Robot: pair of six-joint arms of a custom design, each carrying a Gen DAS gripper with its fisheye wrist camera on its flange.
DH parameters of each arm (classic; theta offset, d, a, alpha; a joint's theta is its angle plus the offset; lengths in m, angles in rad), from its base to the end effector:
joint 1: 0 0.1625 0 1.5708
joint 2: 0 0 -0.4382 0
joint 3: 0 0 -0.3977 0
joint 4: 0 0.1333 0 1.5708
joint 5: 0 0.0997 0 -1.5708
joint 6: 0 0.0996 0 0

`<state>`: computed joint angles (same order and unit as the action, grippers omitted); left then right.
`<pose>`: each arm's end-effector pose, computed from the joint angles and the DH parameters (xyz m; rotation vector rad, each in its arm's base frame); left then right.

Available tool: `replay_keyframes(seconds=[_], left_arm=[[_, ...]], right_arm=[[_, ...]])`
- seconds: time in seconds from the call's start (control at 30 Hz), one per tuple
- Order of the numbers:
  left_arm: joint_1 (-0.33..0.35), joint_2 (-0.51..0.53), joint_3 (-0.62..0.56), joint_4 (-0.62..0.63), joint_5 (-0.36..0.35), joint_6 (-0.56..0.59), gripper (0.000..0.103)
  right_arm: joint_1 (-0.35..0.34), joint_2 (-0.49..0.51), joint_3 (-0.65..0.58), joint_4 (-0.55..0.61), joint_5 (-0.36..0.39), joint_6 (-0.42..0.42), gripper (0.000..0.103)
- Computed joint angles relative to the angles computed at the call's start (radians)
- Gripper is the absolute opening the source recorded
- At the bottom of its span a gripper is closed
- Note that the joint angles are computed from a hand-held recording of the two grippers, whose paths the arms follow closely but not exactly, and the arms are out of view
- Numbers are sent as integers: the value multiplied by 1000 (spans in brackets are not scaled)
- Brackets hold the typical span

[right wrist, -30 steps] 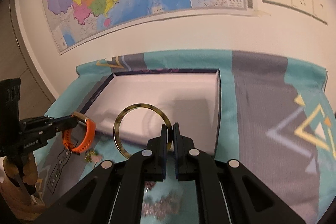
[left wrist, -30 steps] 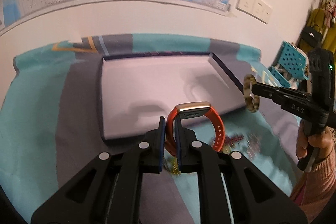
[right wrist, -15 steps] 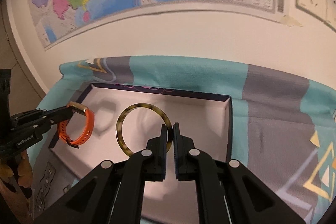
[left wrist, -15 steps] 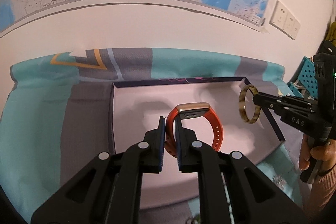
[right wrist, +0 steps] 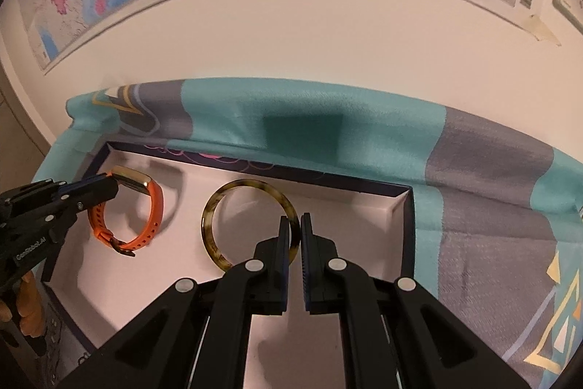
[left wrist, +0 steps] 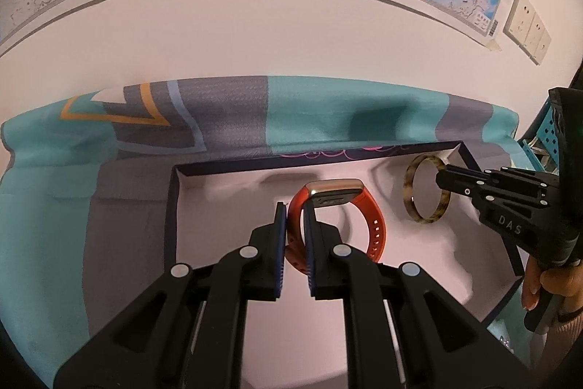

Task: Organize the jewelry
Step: 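Carry the watch and bangle into the tray and open both grippers, then withdraw both grippers from the tray back toward the remaining jewelry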

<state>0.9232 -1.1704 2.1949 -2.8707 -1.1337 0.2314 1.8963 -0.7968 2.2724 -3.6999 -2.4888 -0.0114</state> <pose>-0.1604 -0.5029 0.1665 1.0851 2.5052 -0.4952 0.1984 -0.4186 0.0925 0.0055 -2.2093 0.8978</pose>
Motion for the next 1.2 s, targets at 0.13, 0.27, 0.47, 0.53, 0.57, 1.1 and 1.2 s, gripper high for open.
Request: replay_keyframes(seconds=[0.13,0.27,0.47,0.53,0.57,1.1,1.2], left_arm=[[0,36,-24,8,28,-11,10],[-1,63,-47,32,44,-24,10],[0,68,-65,82,57,-46,12],[5,70,-72,93,56,-59,23],[8,67,-71,91,51,-59,31],[-55,-278,217,-64,-46,133,64],[-66,-355,275,-63,-52,144,65]], right_arm=[[-12,4,-15,30,-7,23,5],[-15,4,-22,40,-15,41,5],[-5,13,-20,-3,-19,33,9],[3,15,-9,-39,-9,24,14],[8,16,-2,-56,-5,19,15],[230,60,267,-317,55,85,45],[236,102,313,-374,76,145,45]])
